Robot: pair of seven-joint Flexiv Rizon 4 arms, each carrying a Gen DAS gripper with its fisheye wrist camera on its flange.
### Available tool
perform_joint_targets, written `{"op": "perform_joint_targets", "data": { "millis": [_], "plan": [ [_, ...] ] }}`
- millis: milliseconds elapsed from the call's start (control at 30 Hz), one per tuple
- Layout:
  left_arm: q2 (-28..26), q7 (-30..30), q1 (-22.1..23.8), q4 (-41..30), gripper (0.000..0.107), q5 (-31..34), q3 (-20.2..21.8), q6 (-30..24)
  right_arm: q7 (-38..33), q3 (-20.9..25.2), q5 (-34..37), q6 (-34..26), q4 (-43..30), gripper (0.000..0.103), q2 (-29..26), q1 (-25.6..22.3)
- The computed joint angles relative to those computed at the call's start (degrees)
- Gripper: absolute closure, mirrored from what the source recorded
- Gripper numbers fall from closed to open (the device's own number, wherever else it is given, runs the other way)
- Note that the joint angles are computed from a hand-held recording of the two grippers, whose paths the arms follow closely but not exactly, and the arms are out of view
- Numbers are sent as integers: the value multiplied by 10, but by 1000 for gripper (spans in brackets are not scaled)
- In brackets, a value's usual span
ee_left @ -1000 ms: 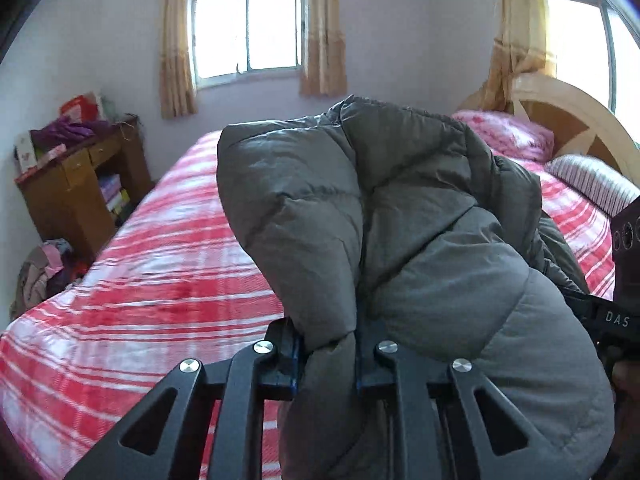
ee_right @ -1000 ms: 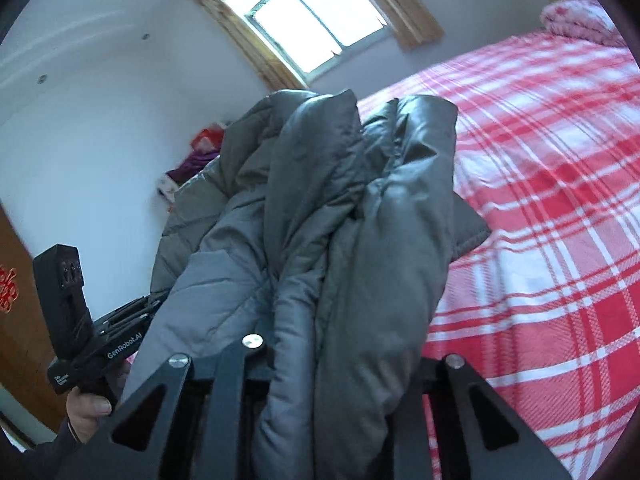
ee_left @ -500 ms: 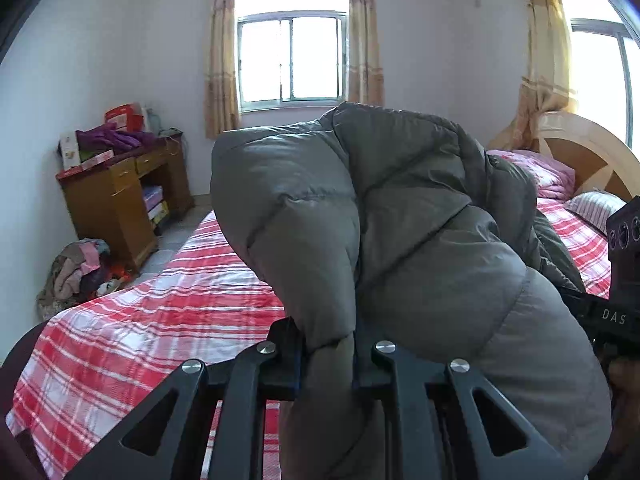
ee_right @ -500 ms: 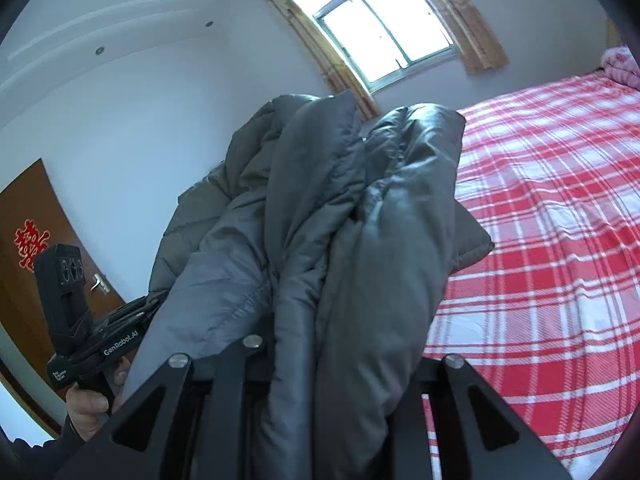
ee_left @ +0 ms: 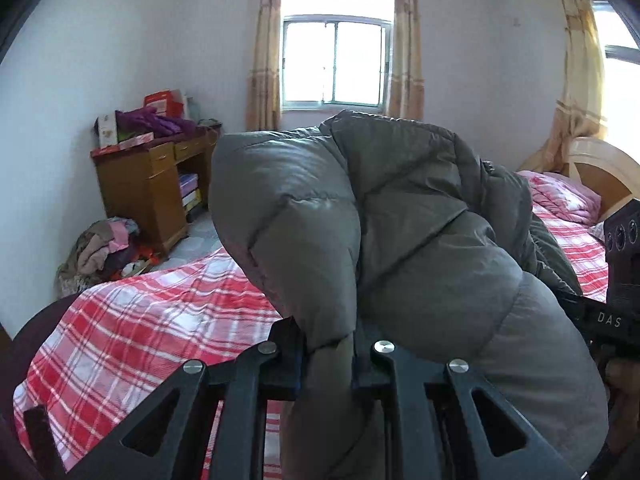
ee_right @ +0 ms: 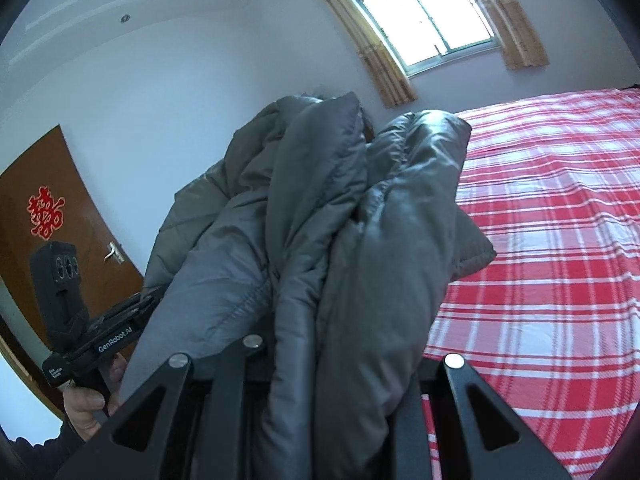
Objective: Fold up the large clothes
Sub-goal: 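Lift the jacket bundle off the bed with both grippers clamped on it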
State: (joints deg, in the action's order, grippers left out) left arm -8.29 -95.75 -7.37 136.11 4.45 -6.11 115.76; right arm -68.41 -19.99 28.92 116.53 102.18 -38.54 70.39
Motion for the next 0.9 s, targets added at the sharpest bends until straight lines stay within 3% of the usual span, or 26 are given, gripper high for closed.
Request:
{"op": "perform_joint_targets", "data": {
  "millis": [100, 467, 900],
  "plan": [
    [1, -24, 36, 6, 92, 31, -8, 2, 7, 17, -27, -15, -22, 80, -13, -24],
    [-21, -62, 102, 11, 92, 75, -18, 2, 66, 59, -141, -54, -70, 80, -48, -88],
    [-86, -19, 86, 15, 92, 33, 10, 30, 139, 87, -245, -102, -114, 80, -91, -142]
  ]
}}
